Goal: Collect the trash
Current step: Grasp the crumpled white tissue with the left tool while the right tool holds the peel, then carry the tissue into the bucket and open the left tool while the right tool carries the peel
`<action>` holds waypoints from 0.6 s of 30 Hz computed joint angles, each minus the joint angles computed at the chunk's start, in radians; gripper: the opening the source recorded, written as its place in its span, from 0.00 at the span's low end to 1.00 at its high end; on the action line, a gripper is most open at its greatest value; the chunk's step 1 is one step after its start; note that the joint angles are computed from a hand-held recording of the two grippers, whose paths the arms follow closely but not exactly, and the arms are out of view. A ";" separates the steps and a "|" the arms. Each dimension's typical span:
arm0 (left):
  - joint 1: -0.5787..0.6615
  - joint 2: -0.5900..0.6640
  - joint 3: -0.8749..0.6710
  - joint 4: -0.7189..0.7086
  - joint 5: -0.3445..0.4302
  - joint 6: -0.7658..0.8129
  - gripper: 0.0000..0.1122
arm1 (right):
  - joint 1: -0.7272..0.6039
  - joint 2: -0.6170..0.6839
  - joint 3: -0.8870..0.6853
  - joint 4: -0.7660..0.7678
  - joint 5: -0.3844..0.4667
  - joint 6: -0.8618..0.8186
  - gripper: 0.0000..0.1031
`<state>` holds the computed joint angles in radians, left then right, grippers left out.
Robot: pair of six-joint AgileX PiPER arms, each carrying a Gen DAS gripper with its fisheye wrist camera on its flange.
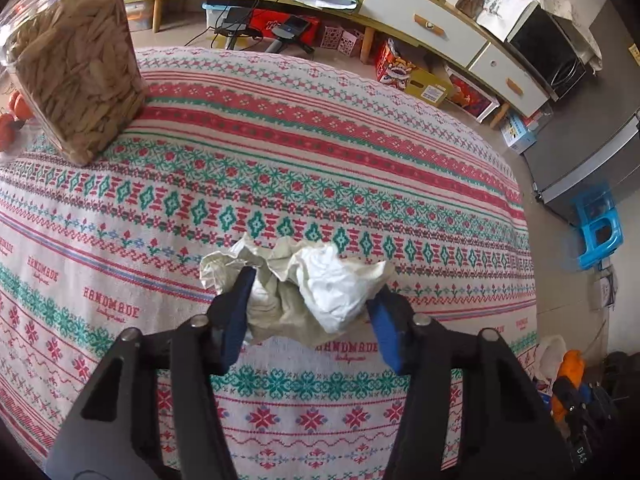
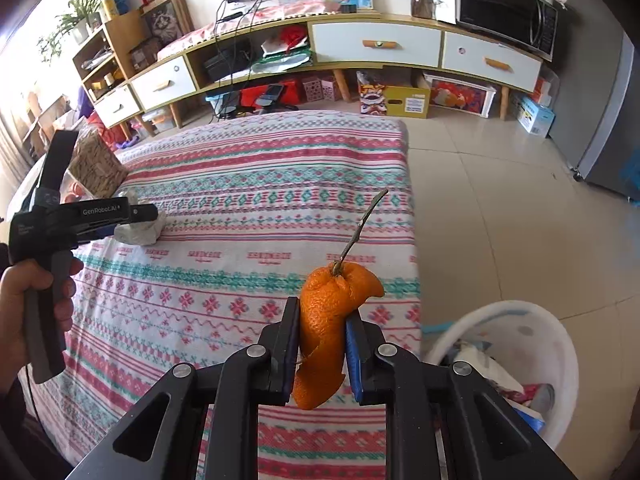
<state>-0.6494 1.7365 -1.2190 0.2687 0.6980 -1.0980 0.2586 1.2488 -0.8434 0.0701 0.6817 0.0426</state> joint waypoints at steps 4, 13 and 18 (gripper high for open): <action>-0.032 -0.022 -0.001 0.062 0.037 -0.030 0.25 | -0.047 -0.023 0.016 0.036 0.007 -0.047 0.21; -0.112 -0.128 0.084 0.128 0.013 -0.134 0.23 | -0.161 -0.089 0.032 0.108 0.048 -0.148 0.21; -0.174 -0.139 0.078 0.120 0.023 -0.132 0.23 | -0.256 -0.144 0.053 0.145 0.091 -0.228 0.21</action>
